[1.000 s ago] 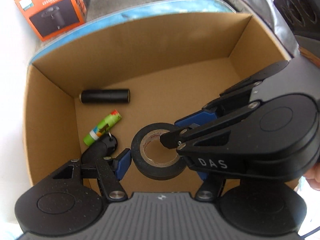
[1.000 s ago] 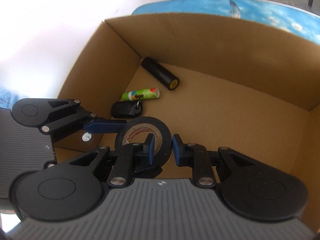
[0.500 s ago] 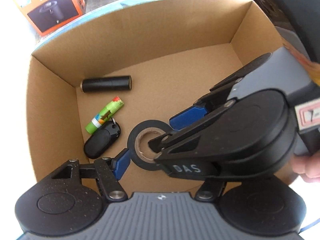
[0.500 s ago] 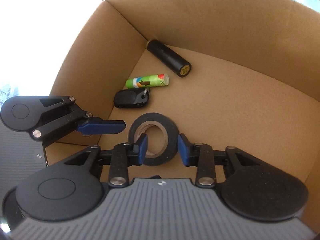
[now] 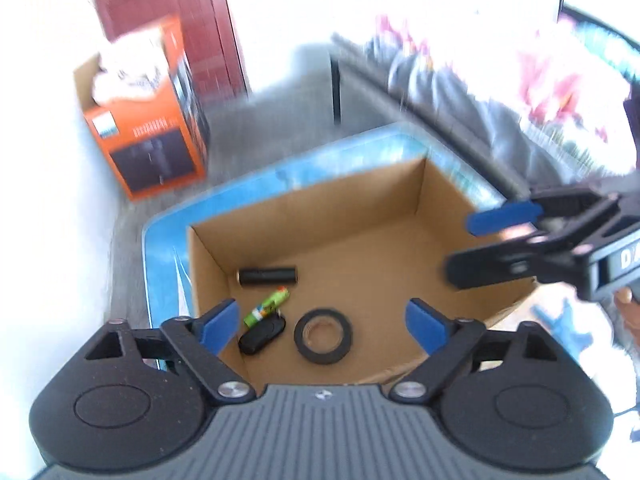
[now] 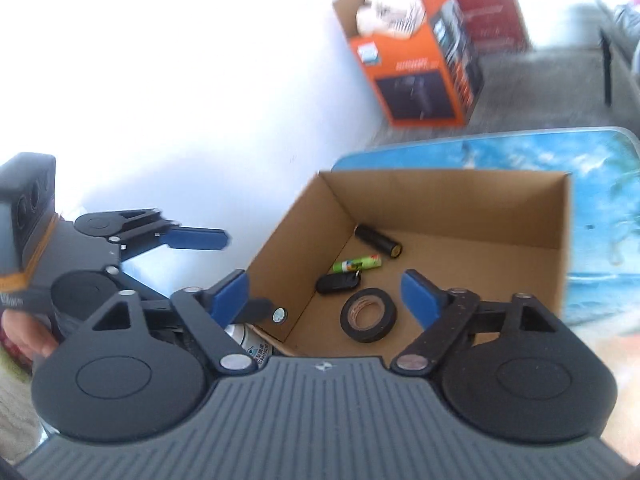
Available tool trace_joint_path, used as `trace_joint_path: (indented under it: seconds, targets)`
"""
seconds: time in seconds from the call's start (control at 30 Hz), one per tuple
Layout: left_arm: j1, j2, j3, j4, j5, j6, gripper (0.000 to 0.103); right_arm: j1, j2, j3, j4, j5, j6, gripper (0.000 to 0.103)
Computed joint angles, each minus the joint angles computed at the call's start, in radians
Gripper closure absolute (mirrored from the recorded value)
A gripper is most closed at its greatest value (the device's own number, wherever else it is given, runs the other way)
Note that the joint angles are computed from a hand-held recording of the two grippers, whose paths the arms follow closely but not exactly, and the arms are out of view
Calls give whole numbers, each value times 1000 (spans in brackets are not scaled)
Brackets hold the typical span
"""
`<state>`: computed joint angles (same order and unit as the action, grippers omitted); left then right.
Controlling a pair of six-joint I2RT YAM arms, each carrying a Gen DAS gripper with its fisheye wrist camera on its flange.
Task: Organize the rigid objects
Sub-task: 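Move the open right gripper out of the box to the pink lid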
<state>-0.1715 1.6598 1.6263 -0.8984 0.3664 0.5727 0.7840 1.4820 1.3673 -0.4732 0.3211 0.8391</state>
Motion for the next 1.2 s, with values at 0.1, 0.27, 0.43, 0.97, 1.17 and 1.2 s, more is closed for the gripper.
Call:
trace_joint_path:
  seconds: [0.1, 0.27, 0.43, 0.97, 1.17, 1.2]
  targets:
    - [101, -149, -173, 58, 141, 18, 7, 124, -105, -100, 2, 161, 90, 6]
    - [218, -310, -428, 142, 246, 7, 5, 364, -130, -191, -46, 453, 307, 2]
    - [268, -361, -631, 181, 254, 18, 5, 470, 27, -192, -64, 534, 505, 2]
    - [235, -373, -995, 517, 200, 63, 15, 367, 479, 88, -3, 279, 418, 21]
    - [237, -358, -1020, 579, 202, 58, 31, 329, 535, 125, 20, 215, 380, 45]
    - [241, -352, -1025, 593, 209, 56, 32, 324, 541, 124, 31, 203, 373, 51]
